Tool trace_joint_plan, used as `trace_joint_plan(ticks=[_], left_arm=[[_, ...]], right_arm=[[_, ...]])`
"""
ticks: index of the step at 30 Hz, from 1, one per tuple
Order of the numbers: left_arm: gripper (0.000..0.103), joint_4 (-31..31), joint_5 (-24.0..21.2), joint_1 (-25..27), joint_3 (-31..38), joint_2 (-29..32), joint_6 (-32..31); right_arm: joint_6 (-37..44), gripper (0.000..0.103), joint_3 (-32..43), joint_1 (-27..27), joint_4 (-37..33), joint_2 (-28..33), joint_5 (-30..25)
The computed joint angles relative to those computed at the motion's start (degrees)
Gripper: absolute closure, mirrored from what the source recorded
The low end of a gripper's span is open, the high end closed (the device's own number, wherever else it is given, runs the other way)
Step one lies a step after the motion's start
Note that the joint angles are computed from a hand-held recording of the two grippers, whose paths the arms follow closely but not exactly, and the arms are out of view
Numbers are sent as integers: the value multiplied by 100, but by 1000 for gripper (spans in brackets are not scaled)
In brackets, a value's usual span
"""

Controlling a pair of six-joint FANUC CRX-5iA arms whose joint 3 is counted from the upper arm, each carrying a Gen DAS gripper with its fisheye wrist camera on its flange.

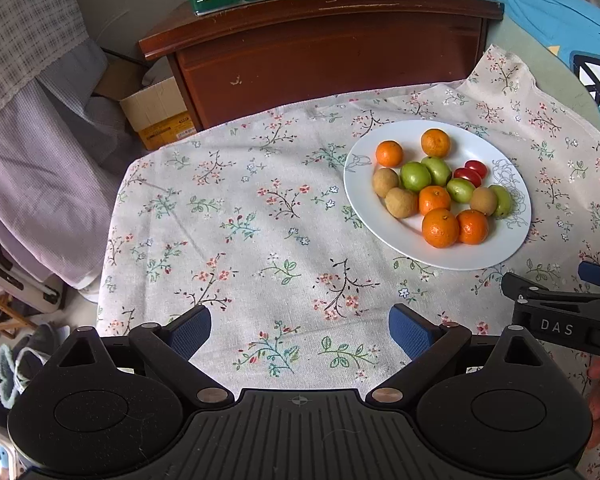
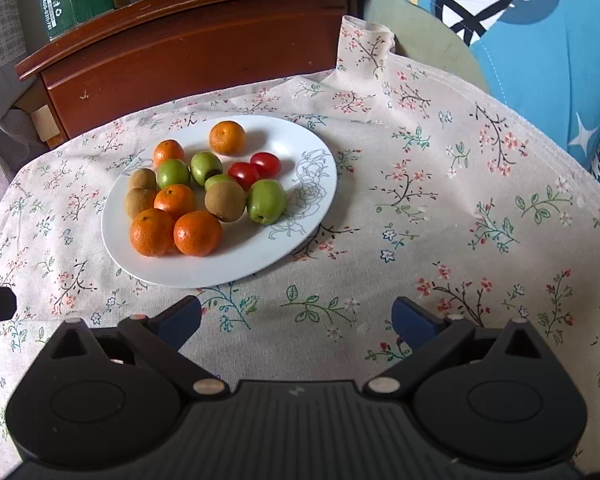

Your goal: Organize fruits

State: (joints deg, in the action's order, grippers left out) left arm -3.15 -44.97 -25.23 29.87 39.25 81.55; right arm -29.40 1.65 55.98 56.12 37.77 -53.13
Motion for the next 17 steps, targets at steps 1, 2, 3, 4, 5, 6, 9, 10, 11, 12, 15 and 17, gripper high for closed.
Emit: trace_joint_plan(ticks=[1,2,3,4,5,6,9,10,11,12,15,17], left_arm=[[6,27,82,17,-137,-91,-44],[6,62,152,37,-265,-174,-87],[6,118,216,62,-397,-255,-147],[6,182,271,90,-537,-339,-214],[6,215,307,111,-644,-405,-256],[6,238,360,133,-772,-484,-294],[6,296,522,186,-1133,-698,-387],[6,298,554,201,-1233,-757,-405],[6,307,612,218,-1355,-822,-423],[6,338,668,234,-1463,-877,-459],[6,425,763,277,-1750,-1027,-578],[6,440,814,298,-1928,-1134,-584]], right_arm=[[-45,2,-11,14,76,39,-32],[-69,2,-30,22,131,70,-30],[-41,2,-39,28,135,92,-7],[5,1,-37,45,193,138,-38],[82,1,-12,75,306,213,-140],[65,1,-21,96,448,263,-202],[-354,1,-189,87,861,283,-181],[-369,1,-195,85,906,295,-198],[-391,1,-202,82,923,295,-196],[-398,1,-209,78,932,292,-192],[-429,1,-219,81,961,297,-198],[-452,1,-229,84,980,299,-200]])
